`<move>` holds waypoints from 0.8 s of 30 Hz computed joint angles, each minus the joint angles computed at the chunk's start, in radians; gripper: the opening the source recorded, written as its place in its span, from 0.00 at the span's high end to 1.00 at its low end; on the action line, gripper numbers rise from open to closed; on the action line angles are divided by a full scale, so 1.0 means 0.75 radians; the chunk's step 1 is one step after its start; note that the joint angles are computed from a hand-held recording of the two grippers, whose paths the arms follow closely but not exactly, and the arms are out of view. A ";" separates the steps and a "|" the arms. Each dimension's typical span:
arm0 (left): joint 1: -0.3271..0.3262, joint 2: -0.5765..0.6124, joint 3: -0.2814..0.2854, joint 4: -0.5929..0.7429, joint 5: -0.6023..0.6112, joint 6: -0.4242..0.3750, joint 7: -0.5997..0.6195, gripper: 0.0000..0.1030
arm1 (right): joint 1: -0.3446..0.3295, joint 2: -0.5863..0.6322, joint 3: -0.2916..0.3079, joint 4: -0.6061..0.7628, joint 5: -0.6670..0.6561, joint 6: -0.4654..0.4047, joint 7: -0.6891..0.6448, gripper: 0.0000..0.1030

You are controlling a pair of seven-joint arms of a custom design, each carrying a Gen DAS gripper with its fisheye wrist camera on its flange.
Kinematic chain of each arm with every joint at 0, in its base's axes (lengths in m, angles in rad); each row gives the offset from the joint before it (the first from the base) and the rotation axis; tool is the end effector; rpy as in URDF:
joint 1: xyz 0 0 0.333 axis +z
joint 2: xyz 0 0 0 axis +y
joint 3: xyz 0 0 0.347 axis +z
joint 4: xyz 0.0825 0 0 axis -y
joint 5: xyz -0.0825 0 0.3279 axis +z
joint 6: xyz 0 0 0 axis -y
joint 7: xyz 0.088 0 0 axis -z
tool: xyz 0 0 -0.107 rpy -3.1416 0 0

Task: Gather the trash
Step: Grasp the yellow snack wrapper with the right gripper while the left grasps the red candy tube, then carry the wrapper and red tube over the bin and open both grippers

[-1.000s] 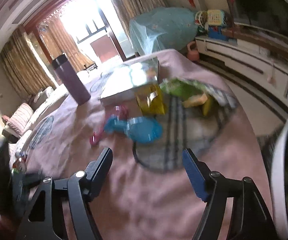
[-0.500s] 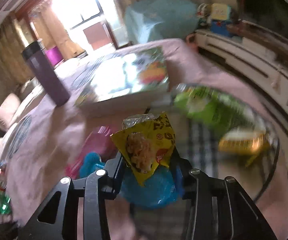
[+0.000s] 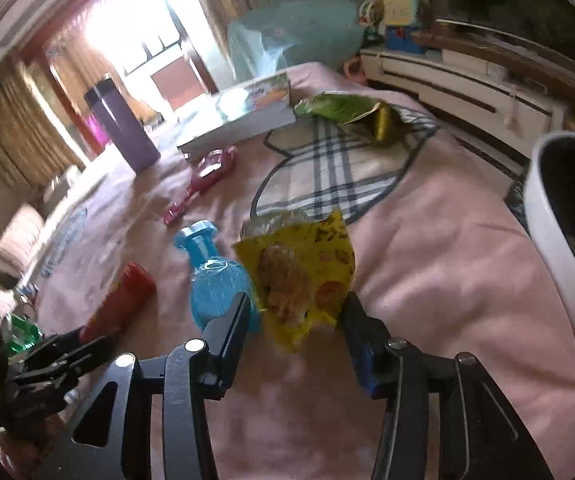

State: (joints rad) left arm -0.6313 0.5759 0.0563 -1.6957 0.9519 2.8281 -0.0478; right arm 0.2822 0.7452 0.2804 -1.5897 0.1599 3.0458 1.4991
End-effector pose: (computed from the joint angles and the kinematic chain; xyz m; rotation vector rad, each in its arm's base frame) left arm 0.5434 -0.4101 0.3693 -2.0287 1.6816 -0.8762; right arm 0.6473 0.3276 0.3521 -1.9552 1.3874 -0.2222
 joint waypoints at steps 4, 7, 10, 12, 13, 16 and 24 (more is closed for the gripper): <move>-0.020 -0.010 0.033 -0.014 0.051 0.015 -0.079 0.36 | -0.032 -0.005 0.037 -0.062 0.007 0.121 0.002 0.34; -0.009 -0.009 0.019 -0.007 0.059 0.008 -0.073 0.33 | -0.112 -0.005 0.130 -0.105 0.006 0.193 0.008 0.34; -0.016 -0.006 -0.004 0.024 0.052 -0.077 -0.027 0.28 | -0.152 -0.013 0.165 -0.124 -0.007 0.196 0.039 0.33; -0.011 0.007 -0.029 0.056 0.037 -0.124 0.021 0.28 | -0.123 -0.034 0.115 -0.122 -0.019 0.160 0.063 0.33; -0.010 0.016 -0.038 0.074 0.029 -0.147 0.043 0.28 | -0.118 -0.043 0.102 -0.129 -0.028 0.173 0.063 0.33; -0.007 0.059 -0.073 0.155 -0.036 -0.257 0.148 0.32 | -0.113 -0.041 0.078 -0.116 -0.054 0.205 0.071 0.31; -0.024 0.101 -0.060 0.220 -0.141 -0.271 0.158 0.65 | -0.135 0.114 0.113 0.195 -0.053 -0.084 -0.044 0.72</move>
